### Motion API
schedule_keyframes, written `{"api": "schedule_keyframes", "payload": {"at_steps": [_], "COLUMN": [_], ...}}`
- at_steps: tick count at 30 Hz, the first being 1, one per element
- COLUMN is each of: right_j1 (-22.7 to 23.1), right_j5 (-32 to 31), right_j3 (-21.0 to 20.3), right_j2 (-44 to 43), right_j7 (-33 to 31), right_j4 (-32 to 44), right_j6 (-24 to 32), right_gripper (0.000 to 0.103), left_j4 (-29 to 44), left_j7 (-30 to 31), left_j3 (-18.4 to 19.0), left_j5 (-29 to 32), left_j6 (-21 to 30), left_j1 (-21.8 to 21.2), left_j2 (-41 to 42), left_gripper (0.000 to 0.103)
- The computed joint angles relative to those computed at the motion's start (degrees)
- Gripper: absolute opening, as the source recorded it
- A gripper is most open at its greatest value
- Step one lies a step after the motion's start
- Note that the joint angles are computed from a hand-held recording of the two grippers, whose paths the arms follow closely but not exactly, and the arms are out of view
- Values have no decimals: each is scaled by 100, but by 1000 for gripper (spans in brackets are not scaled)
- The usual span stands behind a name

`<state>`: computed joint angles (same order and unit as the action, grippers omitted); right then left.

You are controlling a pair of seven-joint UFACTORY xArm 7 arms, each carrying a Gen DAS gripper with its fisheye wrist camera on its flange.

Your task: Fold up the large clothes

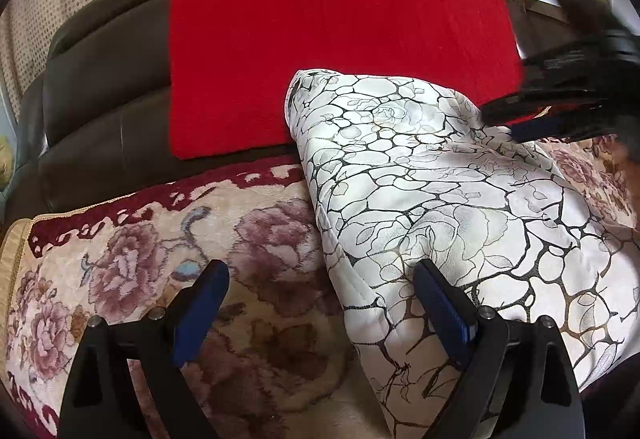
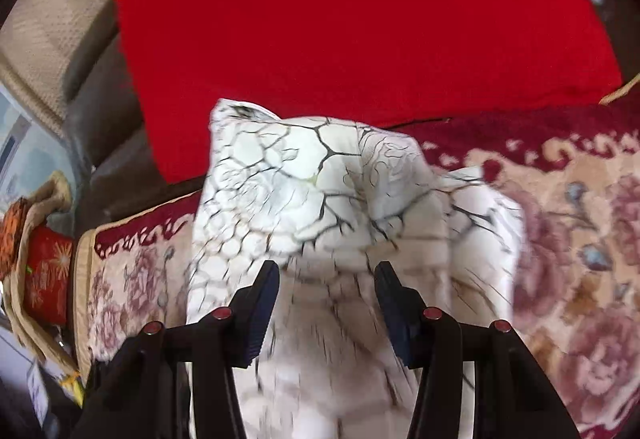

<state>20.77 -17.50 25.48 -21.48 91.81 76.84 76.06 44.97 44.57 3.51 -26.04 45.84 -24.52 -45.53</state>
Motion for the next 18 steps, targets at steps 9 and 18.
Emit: {"api": "schedule_keyframes", "payload": {"at_steps": [9,18], "right_j1": [352,548], "right_j5": [-108,977], "right_j3": [669,263], "right_j2": [112,-1155], "right_j7": [95,827], "right_j4": [857,-1355], "right_j6": [1209,-369], "right_gripper": [54,68], "left_j4": [-45,275], "left_j7": [23,77], "left_j3": [-3,231], "left_j5": [11,-215], "left_j6": [-64,402], "left_j1": [0,0], "left_j2": [-24,248], "left_gripper": [93,93]}}
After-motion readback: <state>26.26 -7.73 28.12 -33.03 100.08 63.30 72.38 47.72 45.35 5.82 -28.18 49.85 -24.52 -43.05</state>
